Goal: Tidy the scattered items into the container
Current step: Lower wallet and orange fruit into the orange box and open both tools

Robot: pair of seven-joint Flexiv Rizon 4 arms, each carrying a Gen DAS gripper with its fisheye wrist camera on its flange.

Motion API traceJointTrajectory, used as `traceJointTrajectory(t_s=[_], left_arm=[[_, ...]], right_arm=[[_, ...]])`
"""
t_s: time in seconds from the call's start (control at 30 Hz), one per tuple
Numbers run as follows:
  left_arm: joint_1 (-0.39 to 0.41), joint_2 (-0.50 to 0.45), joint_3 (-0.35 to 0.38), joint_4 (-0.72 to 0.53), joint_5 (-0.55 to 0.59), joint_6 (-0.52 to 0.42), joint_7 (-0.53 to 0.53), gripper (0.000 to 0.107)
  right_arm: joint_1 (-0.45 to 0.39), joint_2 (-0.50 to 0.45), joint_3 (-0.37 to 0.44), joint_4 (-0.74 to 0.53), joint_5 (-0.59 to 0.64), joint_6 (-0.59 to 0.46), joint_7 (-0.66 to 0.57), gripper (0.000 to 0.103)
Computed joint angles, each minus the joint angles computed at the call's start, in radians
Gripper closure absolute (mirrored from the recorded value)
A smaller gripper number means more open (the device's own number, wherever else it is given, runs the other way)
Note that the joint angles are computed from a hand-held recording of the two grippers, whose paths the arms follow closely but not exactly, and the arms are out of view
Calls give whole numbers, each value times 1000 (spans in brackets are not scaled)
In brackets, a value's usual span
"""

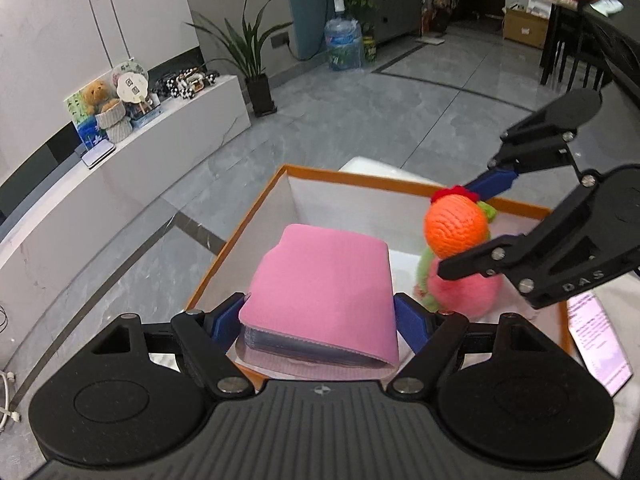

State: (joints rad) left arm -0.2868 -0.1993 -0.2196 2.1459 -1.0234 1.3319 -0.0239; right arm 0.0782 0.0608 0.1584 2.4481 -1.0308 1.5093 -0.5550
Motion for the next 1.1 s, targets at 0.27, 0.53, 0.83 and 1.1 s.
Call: traceJointTrajectory(t_s=[0.27, 0.53, 0.83, 1.1], left_arm=[[24, -79, -13, -51, 131, 32, -115, 15], [67, -146, -27, -100, 317, 47, -259, 15], [86, -205, -4, -140, 533, 41, -415, 14], [143, -212, -44, -139, 594, 45, -447, 13]], right_arm=[[18, -99, -59, -46, -65, 20, 27, 48], [69, -175, -101, -104, -66, -11, -2, 47], [126, -245, -155, -153, -68, -56, 19, 33], [112, -254, -146, -167, -135, -69, 69, 31]])
